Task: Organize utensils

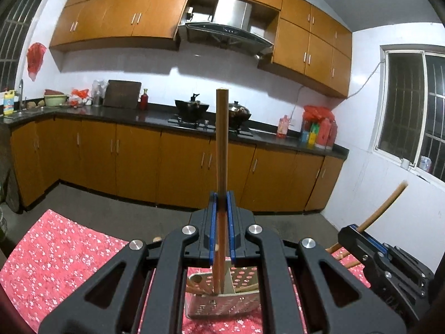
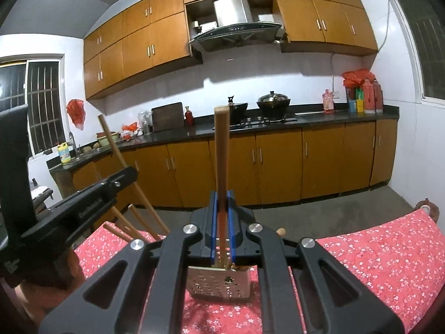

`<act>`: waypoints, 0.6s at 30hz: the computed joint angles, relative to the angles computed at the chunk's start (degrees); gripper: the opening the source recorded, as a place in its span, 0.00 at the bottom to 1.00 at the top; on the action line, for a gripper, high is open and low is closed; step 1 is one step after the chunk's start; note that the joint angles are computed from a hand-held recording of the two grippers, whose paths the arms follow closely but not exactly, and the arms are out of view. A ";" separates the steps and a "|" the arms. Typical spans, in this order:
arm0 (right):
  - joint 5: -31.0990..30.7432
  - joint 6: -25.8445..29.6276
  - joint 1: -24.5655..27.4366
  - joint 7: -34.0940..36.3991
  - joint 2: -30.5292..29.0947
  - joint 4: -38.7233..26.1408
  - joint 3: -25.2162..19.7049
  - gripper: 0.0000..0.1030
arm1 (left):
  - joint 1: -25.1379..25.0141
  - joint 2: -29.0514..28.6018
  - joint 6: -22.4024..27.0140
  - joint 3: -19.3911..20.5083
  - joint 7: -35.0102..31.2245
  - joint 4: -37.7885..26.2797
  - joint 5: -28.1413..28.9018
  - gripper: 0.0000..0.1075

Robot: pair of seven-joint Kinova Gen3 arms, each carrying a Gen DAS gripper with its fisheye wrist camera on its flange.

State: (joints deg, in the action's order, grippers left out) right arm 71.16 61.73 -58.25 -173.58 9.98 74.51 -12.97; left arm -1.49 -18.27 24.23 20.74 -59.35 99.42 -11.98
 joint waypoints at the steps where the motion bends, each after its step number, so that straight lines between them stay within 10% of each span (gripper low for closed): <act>1: 0.32 0.03 -0.14 -0.28 0.01 0.15 -0.01 0.10 | 0.24 0.06 -0.10 -0.27 -0.14 -0.07 0.14 0.07; 9: 2.64 0.75 -0.22 -2.77 -1.79 1.79 -0.98 0.17 | 3.24 -2.33 -1.00 -5.14 -3.00 0.74 4.31 0.30; 18: 8.55 8.58 -2.70 -7.04 -3.91 6.94 -5.38 0.47 | 5.12 -8.70 -0.48 -9.85 -8.21 4.31 9.21 0.48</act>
